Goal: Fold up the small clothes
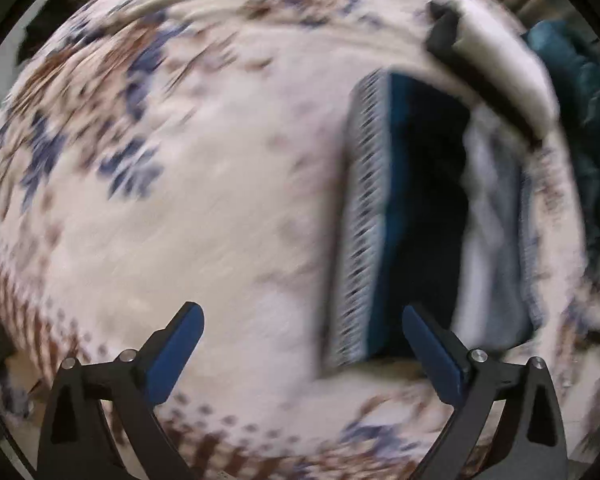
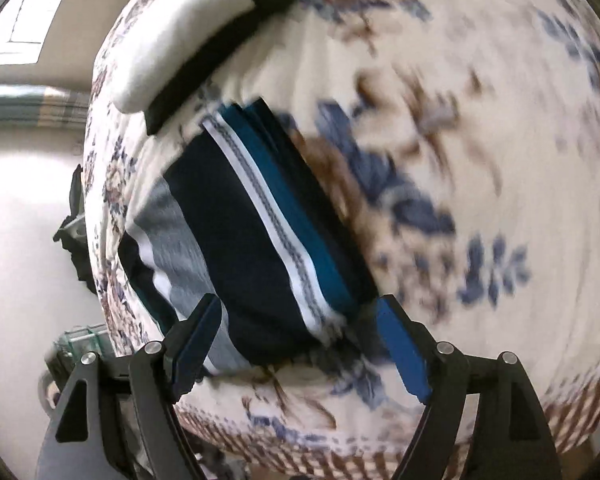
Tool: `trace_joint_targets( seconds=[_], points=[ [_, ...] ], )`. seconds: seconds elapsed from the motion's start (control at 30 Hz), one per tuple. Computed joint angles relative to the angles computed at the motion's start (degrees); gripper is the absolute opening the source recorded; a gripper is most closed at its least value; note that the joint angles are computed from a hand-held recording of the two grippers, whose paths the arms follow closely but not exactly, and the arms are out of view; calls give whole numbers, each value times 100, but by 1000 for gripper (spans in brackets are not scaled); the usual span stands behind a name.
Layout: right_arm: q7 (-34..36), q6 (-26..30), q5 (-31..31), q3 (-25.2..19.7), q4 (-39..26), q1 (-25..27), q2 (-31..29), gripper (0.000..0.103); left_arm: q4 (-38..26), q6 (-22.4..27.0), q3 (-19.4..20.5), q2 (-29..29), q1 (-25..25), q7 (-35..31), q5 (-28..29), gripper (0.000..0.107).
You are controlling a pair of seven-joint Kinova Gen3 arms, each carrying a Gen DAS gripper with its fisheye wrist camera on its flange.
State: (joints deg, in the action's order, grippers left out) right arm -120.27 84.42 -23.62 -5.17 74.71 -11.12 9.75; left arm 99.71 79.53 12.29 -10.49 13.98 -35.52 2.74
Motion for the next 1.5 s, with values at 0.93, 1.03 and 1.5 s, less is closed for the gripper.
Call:
trace_joint_targets(
  seconds=[0.93, 1.03, 1.5],
  points=[
    [503, 816, 495, -155, -3474, -149, 2794, 72, 328, -2009, -698, 444, -1145, -2024, 1004, 103],
    [326, 1124, 208, -289, -4016, -63, 3412, 71, 167, -2605, -654, 1177, -1329, -2723, 1518, 71],
    [704, 399, 1116, -13, -4050, -607, 3131, 11, 267, -2839, -1646, 1586, -882, -3193, 2484, 18]
  ],
)
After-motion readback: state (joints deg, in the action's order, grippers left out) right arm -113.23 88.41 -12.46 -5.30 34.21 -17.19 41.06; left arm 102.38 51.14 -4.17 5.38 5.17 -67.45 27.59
